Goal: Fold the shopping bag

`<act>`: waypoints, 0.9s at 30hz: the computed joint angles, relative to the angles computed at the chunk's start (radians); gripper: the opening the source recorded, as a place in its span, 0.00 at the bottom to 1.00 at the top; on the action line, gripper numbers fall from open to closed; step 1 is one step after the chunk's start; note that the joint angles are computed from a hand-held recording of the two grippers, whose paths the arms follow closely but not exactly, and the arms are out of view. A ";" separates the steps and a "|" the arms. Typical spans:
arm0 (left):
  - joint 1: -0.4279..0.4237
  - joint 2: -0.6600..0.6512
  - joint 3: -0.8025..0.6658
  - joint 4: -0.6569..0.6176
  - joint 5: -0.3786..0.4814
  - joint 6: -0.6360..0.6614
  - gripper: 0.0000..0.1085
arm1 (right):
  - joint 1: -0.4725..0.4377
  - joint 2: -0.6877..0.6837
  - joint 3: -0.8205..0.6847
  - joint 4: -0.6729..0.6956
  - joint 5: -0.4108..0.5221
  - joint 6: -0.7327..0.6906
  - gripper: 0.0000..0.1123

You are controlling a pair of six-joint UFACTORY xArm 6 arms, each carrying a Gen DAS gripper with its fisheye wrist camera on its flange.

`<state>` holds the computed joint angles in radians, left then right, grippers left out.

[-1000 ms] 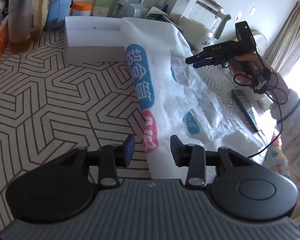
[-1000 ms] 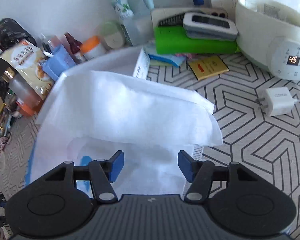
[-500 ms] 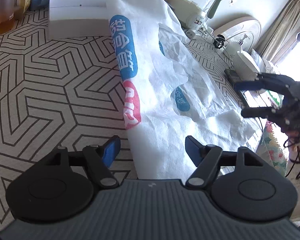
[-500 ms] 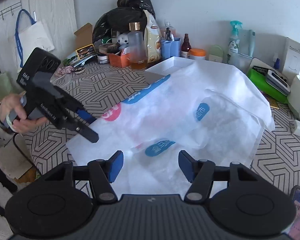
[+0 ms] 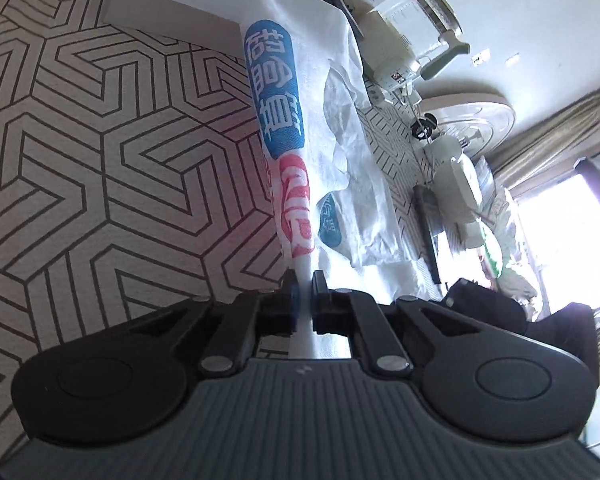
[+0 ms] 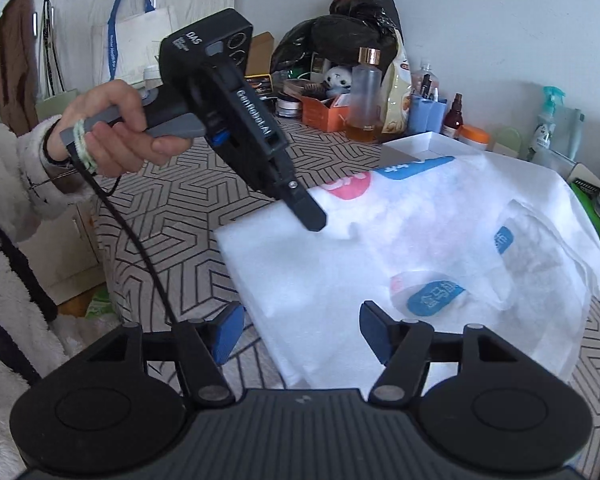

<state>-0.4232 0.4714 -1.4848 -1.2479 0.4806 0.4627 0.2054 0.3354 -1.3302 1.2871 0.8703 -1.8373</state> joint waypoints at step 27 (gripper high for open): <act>-0.031 -0.166 0.092 0.189 -0.195 0.101 0.27 | -0.045 -0.013 0.064 0.145 0.068 -0.075 0.05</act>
